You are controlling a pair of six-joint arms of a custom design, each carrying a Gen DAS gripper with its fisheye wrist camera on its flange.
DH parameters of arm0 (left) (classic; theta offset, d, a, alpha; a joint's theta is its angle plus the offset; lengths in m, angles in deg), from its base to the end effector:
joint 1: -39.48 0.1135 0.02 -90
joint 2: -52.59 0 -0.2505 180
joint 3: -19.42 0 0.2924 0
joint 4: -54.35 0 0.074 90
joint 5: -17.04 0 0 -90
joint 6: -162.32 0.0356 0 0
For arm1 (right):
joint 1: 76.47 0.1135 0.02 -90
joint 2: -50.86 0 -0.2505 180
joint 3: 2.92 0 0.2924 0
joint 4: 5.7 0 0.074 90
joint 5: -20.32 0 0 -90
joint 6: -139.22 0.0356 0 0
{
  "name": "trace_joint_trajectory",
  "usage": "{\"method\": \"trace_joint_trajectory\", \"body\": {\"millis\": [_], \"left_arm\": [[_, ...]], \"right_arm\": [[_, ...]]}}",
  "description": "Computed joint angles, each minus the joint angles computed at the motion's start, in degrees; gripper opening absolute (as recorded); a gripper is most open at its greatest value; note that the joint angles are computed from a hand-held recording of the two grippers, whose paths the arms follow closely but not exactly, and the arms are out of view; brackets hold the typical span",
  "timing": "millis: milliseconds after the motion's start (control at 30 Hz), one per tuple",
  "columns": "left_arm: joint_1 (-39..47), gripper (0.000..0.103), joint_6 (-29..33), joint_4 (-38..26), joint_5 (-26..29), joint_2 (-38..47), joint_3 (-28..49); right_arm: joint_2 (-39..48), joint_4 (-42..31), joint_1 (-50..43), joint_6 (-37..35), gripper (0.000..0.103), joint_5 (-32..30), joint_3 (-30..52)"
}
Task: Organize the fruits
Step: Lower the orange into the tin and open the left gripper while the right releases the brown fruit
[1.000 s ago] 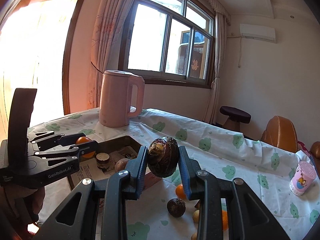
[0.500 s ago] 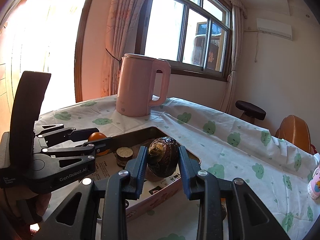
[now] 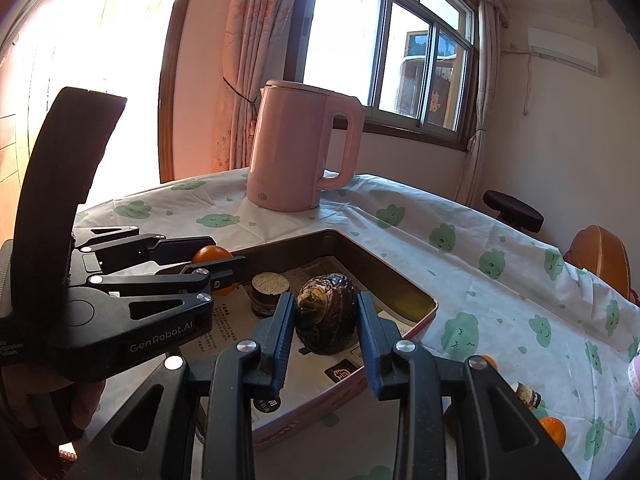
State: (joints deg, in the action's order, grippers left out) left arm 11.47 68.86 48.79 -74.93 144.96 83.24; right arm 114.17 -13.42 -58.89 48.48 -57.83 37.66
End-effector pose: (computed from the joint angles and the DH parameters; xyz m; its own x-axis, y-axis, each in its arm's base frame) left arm 0.3342 -0.1764 0.1626 -0.5210 0.2088 -0.8276 0.4135 0.9100 -0.0307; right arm 0.2606 0.0749 0.1692 -0.4814 -0.1658 -0.8607 -0.1331 0.9844 -0.1152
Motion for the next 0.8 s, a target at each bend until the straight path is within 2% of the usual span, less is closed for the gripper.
{"method": "trace_joint_trajectory", "body": {"millis": [500, 800], "left_arm": [[-0.2, 0.037, 1.0, -4.4, 0.7, 2.9, 3.5], [-0.9, 0.037, 1.2, -4.7, -1.1, 3.6, 4.1]], "right_arm": [[4.8, -2.6, -0.3, 0.7, 0.033, -0.4, 2.8], [5.6, -3.7, -0.4, 1.0, 0.034, -0.6, 3.6]]}}
